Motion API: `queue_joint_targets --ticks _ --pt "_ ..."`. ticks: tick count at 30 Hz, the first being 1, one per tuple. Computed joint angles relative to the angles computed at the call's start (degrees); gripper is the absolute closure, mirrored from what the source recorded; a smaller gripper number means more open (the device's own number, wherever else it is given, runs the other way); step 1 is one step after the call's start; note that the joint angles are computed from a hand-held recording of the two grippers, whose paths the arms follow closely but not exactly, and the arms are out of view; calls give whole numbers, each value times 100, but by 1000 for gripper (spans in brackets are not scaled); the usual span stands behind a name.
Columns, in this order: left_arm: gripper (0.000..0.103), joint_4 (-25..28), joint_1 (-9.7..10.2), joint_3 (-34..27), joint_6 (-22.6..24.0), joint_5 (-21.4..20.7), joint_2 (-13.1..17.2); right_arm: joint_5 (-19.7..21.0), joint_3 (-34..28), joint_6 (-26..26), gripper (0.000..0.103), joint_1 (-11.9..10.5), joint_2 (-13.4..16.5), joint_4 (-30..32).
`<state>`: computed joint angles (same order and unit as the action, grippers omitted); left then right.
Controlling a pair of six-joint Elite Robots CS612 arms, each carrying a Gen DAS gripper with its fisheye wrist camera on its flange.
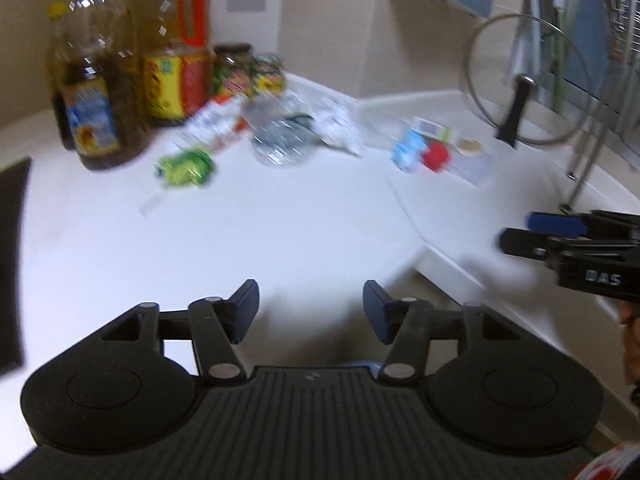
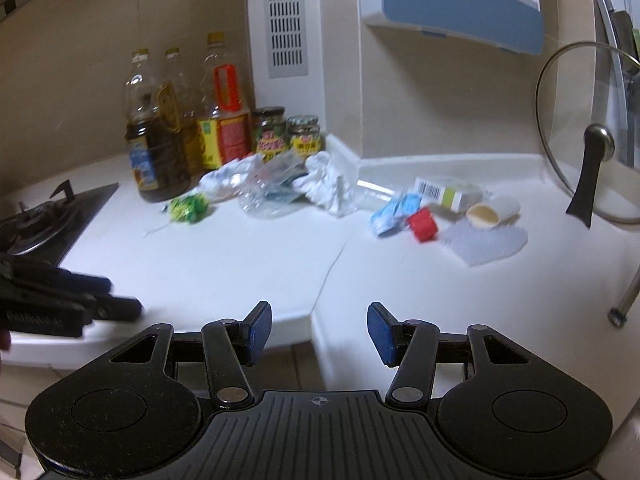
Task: Collect trash
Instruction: 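Grasp the red bottle cap with the right tool while the left tool grasps the green wrapper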
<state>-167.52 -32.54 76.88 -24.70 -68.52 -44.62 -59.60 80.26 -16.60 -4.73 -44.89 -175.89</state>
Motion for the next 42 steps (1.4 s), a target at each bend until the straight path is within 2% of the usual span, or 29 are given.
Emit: queue_joint_targets --ticks 4,8,10,13,16,19,22,26,29,32,42 --pt "33 200 98 -239 118 385 103 14 -325 -35 49 -3 169 84" --pt "27 420 189 -532 164 717 259 -65 -723 -82 33 11 401 137" --pt "24 484 234 -682 137 790 342 -133 -994 -105 33 24 545 210" --pt "20 639 298 -944 134 885 484 -343 -1520 -184 33 64 825 367" --pt "19 781 369 -1211 106 863 632 -724 -2081 -365 33 128 1124 630" --pt "19 943 431 -1465 138 847 780 -1043 -2668 -757 33 187 1453 994" --pt "19 1100 476 -1665 163 825 899 -1188 -3117 -1148 33 225 1717 1378" --pt "19 1290 537 -1880 158 809 1026 -1362 -3484 -1557 48 262 1954 1655" --pt "19 1395 570 -2008 182 814 1099 -1435 -3565 -1884 57 282 2030 1634" --pt "19 1460 596 -2098 172 821 1152 -1464 -3570 -2077 77 292 2055 1526" --pt "19 1616 673 -2465 403 876 1378 -1153 -3272 -1605 77 257 1806 1422"
